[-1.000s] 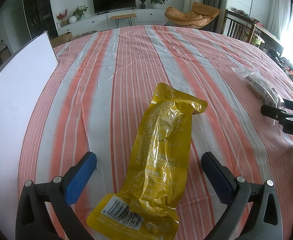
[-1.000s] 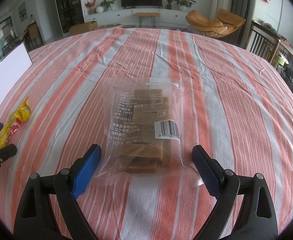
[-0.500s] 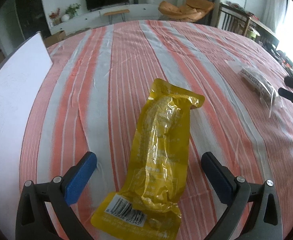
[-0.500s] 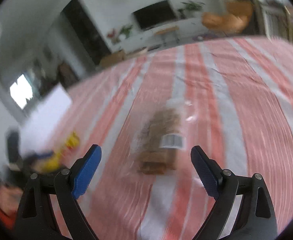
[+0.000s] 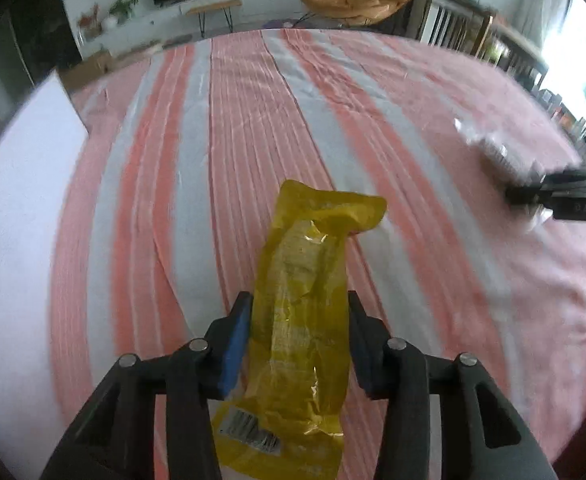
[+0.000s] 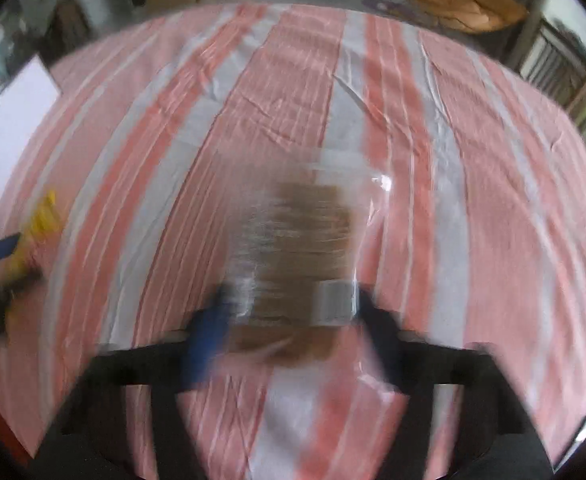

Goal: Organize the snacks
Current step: 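Close the left tool on the yellow bar while the right tool grasps the biscuit bag, then carry both snacks over the box and open both tools to drop them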

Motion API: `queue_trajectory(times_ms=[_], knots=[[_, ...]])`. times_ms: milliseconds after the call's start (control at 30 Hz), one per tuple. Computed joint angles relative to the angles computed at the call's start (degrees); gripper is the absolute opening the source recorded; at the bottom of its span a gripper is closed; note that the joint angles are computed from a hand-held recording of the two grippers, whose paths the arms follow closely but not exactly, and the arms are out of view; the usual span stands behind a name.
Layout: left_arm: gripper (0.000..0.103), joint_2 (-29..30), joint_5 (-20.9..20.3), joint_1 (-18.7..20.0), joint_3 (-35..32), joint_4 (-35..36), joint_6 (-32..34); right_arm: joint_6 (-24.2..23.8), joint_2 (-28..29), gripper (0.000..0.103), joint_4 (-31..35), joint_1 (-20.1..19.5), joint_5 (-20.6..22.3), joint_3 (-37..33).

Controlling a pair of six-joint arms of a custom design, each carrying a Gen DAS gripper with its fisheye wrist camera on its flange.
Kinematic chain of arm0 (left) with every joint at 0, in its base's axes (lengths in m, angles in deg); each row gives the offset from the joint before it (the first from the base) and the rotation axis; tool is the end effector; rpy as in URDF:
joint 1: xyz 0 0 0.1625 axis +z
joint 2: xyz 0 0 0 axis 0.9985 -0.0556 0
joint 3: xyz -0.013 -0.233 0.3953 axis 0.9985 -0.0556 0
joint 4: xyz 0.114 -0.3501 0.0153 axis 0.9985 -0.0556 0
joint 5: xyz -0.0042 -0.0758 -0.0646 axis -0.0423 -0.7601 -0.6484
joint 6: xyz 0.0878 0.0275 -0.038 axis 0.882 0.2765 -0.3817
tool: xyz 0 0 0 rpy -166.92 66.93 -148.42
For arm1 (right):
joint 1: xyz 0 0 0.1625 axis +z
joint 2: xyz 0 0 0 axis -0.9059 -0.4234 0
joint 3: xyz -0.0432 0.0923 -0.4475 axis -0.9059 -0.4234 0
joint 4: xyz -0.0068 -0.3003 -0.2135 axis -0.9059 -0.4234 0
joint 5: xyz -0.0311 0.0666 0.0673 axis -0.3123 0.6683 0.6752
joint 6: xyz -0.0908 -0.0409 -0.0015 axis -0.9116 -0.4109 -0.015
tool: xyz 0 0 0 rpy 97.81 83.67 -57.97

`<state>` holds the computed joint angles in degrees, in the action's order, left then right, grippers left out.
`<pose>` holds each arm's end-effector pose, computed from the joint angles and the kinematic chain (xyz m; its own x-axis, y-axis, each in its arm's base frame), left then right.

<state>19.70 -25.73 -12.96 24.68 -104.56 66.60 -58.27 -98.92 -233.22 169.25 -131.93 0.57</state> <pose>-0.0214 -0.7544 0.1831 -0.7379 0.3031 -0.6031 0.4922 0.8530 -0.1735 0.2586 -0.7503 0.0509 -0.6986 -0.1750 0.6938 -0.3601 0.9239 -0.1295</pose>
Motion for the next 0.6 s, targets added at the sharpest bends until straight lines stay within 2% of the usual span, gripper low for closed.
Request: queue_trajectory(times_ms=[67, 133, 267, 367, 400, 467, 600], knots=[[0.040, -2.1, -4.9, 1.2, 1.5, -1.3, -2.6, 3.3, -2.4, 0.053, 2.2, -0.5, 4.0, 1.9], [0.040, -4.8, -11.4, 2.4, 4.2, -3.9, -5.5, 5.3, -5.3, 0.053, -0.9, -1.2, 8.8, 6.0], [0.040, -9.8, -20.7, 3.3, 9.2, -9.6, -9.0, 11.4, -11.2, 0.053, -7.6, -3.2, 26.5, 14.4], [0.040, -14.2, -25.4, 3.3, 12.2, -12.9, -10.5, 13.2, -11.2, 0.053, -9.9, -2.0, 34.1, 15.4], [0.040, -15.9, -26.3, 3.3, 12.9, -13.8, -10.5, 13.2, -10.9, 0.053, -10.1, -1.2, 36.2, 15.2], [0.041, -19.7, -25.7, 2.9, 13.9, -15.0, -9.6, 12.8, -8.8, 0.053, -8.8, 1.4, 39.7, 11.9], [0.044, -26.6, -19.1, 3.1, 14.1, -15.6, -7.7, 10.3, -1.5, 0.053, -2.4, 6.9, 47.0, -0.9]])
